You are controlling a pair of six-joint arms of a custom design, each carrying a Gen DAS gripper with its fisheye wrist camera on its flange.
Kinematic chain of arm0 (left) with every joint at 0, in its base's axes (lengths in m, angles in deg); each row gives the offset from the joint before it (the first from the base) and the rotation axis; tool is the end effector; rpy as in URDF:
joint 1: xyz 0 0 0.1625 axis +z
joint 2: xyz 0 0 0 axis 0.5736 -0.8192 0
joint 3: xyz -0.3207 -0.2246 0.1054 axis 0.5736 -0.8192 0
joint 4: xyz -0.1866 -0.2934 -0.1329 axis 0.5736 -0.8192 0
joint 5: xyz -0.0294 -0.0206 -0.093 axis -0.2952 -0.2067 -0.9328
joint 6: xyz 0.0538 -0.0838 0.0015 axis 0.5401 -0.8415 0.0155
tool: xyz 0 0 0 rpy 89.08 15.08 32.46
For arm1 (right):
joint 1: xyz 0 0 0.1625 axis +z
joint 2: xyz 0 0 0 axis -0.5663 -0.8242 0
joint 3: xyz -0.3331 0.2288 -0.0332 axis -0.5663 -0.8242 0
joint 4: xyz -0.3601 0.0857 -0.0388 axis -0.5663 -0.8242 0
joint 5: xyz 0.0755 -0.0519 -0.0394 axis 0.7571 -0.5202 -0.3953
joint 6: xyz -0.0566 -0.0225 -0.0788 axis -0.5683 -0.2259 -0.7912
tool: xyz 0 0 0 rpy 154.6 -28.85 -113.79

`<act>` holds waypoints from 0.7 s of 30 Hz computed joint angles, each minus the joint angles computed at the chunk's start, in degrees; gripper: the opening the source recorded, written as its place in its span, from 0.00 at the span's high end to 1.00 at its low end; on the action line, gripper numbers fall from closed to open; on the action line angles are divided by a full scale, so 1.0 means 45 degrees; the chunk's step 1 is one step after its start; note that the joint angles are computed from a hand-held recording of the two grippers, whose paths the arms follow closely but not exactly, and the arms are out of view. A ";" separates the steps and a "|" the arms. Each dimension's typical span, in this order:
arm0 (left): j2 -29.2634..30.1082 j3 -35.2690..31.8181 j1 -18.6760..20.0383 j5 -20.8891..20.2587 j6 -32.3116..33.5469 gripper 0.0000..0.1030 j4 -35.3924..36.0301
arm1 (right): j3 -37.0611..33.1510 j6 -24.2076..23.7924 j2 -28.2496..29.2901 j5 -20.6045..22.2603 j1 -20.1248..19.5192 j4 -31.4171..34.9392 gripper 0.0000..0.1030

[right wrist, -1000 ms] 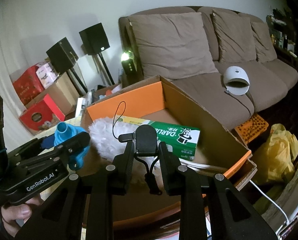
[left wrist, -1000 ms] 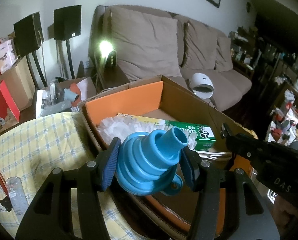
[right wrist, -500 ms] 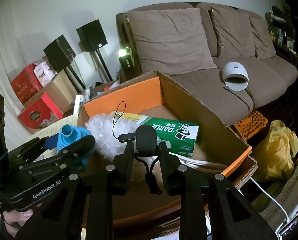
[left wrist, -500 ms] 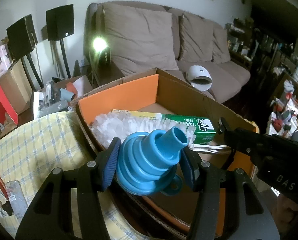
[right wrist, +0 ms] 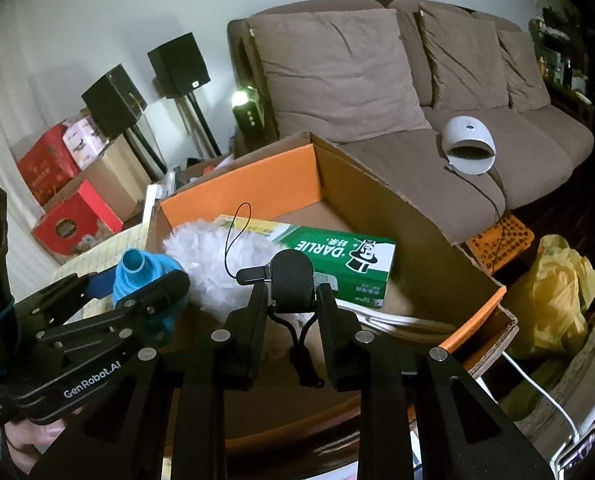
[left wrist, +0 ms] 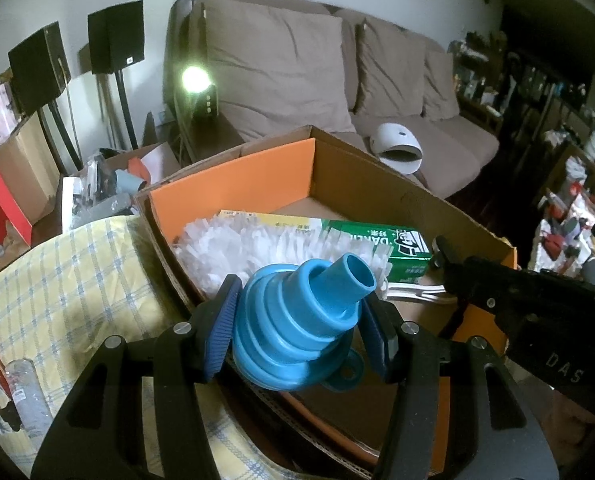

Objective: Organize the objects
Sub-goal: 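Lower the blue funnel with the left gripper beside the white duster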

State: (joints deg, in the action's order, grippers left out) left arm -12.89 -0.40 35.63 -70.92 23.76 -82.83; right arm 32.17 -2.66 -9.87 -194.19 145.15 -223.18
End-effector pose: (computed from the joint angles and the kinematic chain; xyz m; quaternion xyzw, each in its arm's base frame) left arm -0.1158 -0.8416 0.2603 0.3571 0.8866 -0.2139 0.2019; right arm 0.3518 -0.7538 0.0508 0.0152 -0.8687 0.4045 0.2855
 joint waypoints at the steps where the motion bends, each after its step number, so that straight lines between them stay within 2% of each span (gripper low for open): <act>1: 0.0003 -0.0004 0.0004 0.0000 0.0004 0.49 0.0014 | -0.0045 0.0014 0.0020 0.0012 -0.0008 0.0085 0.77; 21: 0.0231 -0.0359 0.0110 0.0060 -0.0057 0.49 0.0155 | -0.0655 0.0249 0.0319 0.0042 -0.0043 0.0896 0.77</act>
State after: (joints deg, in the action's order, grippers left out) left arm -11.85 -2.02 36.12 -70.65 23.51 -82.13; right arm 29.22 -1.54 -8.43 -194.01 144.96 -219.14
